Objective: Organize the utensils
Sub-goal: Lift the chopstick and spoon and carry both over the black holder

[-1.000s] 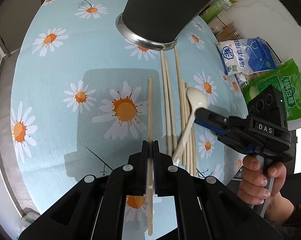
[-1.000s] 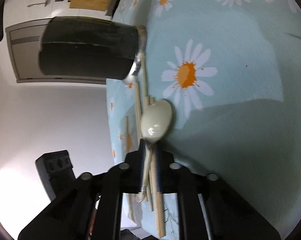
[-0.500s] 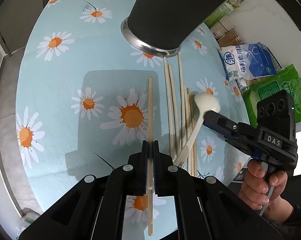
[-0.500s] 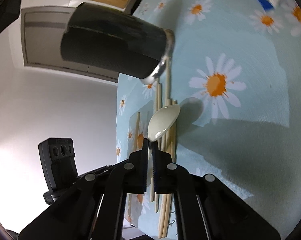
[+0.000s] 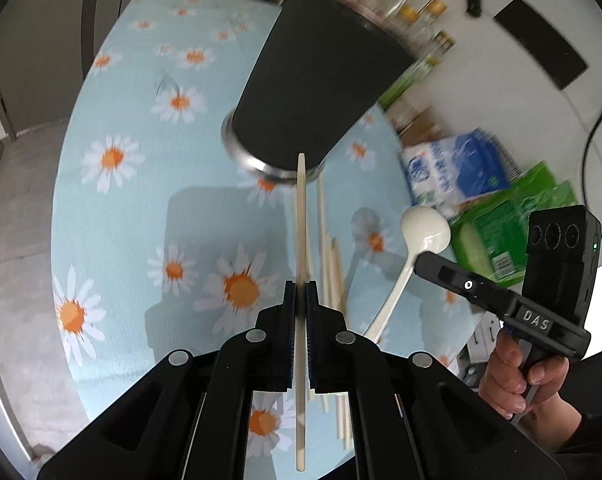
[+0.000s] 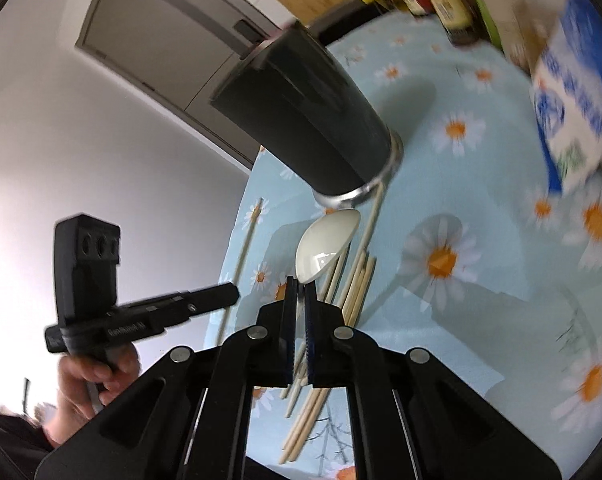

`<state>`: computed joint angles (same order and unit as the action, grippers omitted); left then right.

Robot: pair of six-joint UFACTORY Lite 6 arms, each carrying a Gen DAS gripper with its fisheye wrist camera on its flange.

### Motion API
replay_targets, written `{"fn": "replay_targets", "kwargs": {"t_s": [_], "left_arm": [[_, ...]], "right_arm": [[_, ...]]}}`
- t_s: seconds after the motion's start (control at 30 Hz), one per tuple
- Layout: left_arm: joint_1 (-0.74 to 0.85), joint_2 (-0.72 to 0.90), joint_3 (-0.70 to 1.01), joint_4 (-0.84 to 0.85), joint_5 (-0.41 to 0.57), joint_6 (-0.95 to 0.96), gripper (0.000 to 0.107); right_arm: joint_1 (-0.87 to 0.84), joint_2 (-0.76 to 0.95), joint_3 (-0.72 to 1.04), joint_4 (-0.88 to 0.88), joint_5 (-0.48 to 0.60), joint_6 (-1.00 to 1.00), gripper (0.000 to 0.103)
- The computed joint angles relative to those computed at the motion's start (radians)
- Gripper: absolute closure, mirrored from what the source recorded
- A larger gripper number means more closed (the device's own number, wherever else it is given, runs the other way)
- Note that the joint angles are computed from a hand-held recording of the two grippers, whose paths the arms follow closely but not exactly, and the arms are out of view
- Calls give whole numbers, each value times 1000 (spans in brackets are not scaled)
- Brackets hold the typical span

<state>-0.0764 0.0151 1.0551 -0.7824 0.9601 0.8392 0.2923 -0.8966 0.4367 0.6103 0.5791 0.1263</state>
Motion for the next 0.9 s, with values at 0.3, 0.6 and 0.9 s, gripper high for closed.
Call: {"fn": "replay_targets", "kwargs": {"t_s": [0.3, 0.6, 0.9], "left_arm": [[58, -98, -5, -189, 27, 132, 103], [93, -130, 51, -361, 27, 238, 103], [53, -101, 133, -519, -12, 371, 103]], "right_arm": [[46, 102, 235, -307, 58, 108, 99], [-8, 215, 449, -398, 119, 17, 98], [-9, 394, 689, -505, 143, -8, 98]]}}
